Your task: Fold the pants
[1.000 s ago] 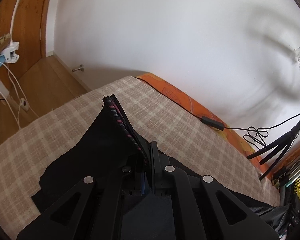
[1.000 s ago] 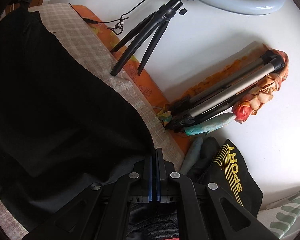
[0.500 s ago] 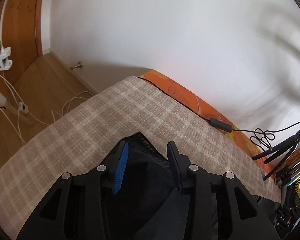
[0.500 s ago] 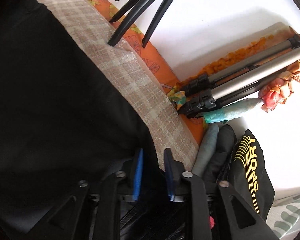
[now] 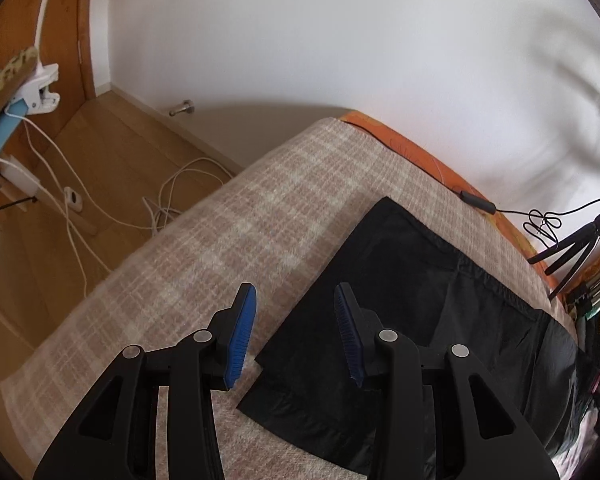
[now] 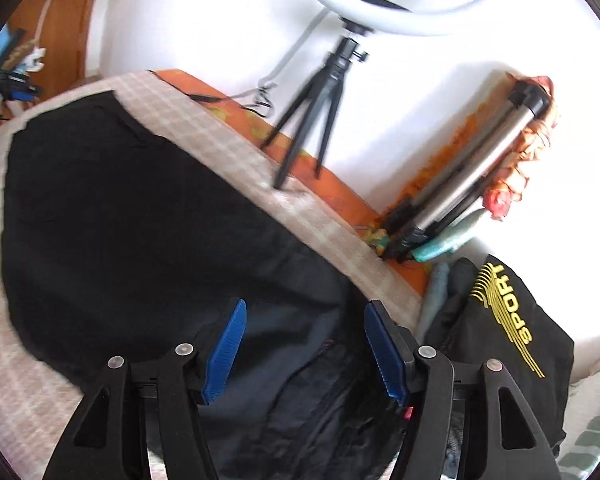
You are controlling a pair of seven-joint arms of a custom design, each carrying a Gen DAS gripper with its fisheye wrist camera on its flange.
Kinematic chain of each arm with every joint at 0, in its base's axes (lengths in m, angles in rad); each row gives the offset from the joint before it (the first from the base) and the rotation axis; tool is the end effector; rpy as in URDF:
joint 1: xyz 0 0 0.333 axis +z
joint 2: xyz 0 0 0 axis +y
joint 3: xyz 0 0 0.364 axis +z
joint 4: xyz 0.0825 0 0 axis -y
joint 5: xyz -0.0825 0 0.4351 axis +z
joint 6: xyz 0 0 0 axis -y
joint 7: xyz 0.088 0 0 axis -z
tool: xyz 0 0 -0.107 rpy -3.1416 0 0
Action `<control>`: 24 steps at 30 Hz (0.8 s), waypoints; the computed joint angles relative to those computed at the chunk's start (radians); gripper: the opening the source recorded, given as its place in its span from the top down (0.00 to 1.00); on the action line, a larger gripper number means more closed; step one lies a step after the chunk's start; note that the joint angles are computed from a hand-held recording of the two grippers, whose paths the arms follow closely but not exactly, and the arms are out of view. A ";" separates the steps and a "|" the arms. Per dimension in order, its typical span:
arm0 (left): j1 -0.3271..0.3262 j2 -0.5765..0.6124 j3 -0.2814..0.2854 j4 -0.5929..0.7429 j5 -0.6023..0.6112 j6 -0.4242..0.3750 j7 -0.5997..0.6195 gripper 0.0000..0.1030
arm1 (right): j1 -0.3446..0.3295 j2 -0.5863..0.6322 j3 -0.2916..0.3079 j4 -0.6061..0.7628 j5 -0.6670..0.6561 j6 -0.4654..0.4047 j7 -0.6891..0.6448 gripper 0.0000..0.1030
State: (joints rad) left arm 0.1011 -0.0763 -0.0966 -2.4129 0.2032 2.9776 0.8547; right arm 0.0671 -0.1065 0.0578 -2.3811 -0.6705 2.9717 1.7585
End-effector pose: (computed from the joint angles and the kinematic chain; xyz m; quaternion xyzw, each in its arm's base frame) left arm 0.5590 -0.0120 0.4257 -0.8226 0.4720 -0.2633 0.1765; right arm 0.5453 0.1120 0.4478 -0.8162 0.4505 -0.3232 0.1624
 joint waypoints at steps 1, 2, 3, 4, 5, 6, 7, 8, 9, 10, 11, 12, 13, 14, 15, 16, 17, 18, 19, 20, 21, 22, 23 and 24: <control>-0.016 0.011 0.009 -0.001 -0.058 -0.005 0.040 0.61 | 0.056 -0.029 -0.022 -0.037 0.136 0.013 -0.121 0.36; -0.027 0.019 0.013 -0.004 -0.101 -0.005 0.069 0.61 | 0.122 -0.050 -0.047 -0.063 0.277 0.009 -0.241 0.36; -0.033 0.027 0.014 -0.006 -0.131 0.000 0.090 0.61 | 0.194 -0.068 -0.075 -0.084 0.414 -0.004 -0.360 0.36; -0.034 0.031 0.013 -0.011 -0.134 0.005 0.090 0.61 | 0.250 -0.082 -0.092 -0.100 0.510 -0.016 -0.447 0.36; -0.032 0.038 0.009 -0.010 -0.117 0.011 0.075 0.61 | 0.280 -0.085 -0.088 -0.112 0.558 -0.020 -0.495 0.36; -0.023 0.039 0.004 -0.013 -0.056 0.021 0.027 0.61 | 0.300 -0.085 -0.079 -0.121 0.591 -0.029 -0.534 0.36; -0.018 0.038 0.001 -0.013 -0.017 0.022 -0.001 0.61 | 0.312 -0.081 -0.066 -0.126 0.611 -0.041 -0.564 0.36; -0.022 0.038 0.002 -0.013 -0.021 0.021 0.007 0.61 | 0.319 -0.076 -0.049 -0.133 0.626 -0.049 -0.587 0.36; -0.025 0.040 0.004 -0.010 -0.031 0.021 0.017 0.61 | 0.320 -0.071 -0.029 -0.138 0.632 -0.058 -0.602 0.36; -0.029 0.041 0.007 -0.008 -0.051 0.022 0.037 0.61 | 0.314 -0.063 -0.009 -0.142 0.624 -0.062 -0.610 0.36; -0.034 0.041 0.010 -0.009 -0.080 0.025 0.064 0.61 | 0.301 -0.055 0.015 -0.146 0.595 -0.062 -0.599 0.36; -0.040 0.037 0.014 -0.015 -0.119 0.032 0.101 0.61 | 0.270 -0.046 0.051 -0.149 0.524 -0.061 -0.550 0.36; -0.044 0.034 0.017 -0.018 -0.152 0.038 0.131 0.61 | 0.227 -0.035 0.091 -0.148 0.418 -0.061 -0.471 0.36; -0.047 0.030 0.019 -0.022 -0.177 0.043 0.153 0.61 | 0.191 -0.022 0.121 -0.142 0.262 -0.060 -0.342 0.36; -0.050 0.025 0.022 -0.029 -0.205 0.050 0.179 0.61 | 0.149 -0.010 0.157 -0.133 0.158 -0.063 -0.251 0.36; -0.051 0.020 0.024 -0.033 -0.221 0.055 0.195 0.61 | 0.142 0.000 0.163 -0.123 0.124 -0.072 -0.211 0.37; -0.047 0.016 0.023 -0.037 -0.223 0.058 0.198 0.61 | 0.170 0.012 0.137 -0.114 0.161 -0.081 -0.230 0.42; -0.043 0.012 0.022 -0.041 -0.221 0.061 0.197 0.61 | 0.207 0.018 0.105 -0.111 0.268 -0.083 -0.310 0.61; -0.042 0.010 0.024 -0.044 -0.230 0.062 0.204 0.61 | 0.245 0.023 0.074 -0.105 0.367 -0.094 -0.388 0.73; -0.038 0.008 0.024 -0.045 -0.228 0.063 0.202 0.61 | 0.249 0.019 0.070 -0.100 0.396 -0.114 -0.416 0.80; -0.026 0.006 0.019 -0.047 -0.207 0.062 0.180 0.61 | 0.245 0.016 0.073 -0.097 0.362 -0.120 -0.397 0.88; -0.030 0.004 0.024 -0.051 -0.227 0.068 0.194 0.61 | 0.244 0.009 0.075 -0.096 0.332 -0.128 -0.389 0.90; -0.036 0.002 0.030 -0.054 -0.253 0.069 0.213 0.61 | 0.247 -0.004 0.072 -0.101 0.329 -0.133 -0.402 0.92; -0.044 -0.001 0.036 -0.058 -0.282 0.073 0.237 0.61 | 0.264 -0.023 0.056 -0.108 0.390 -0.138 -0.457 0.92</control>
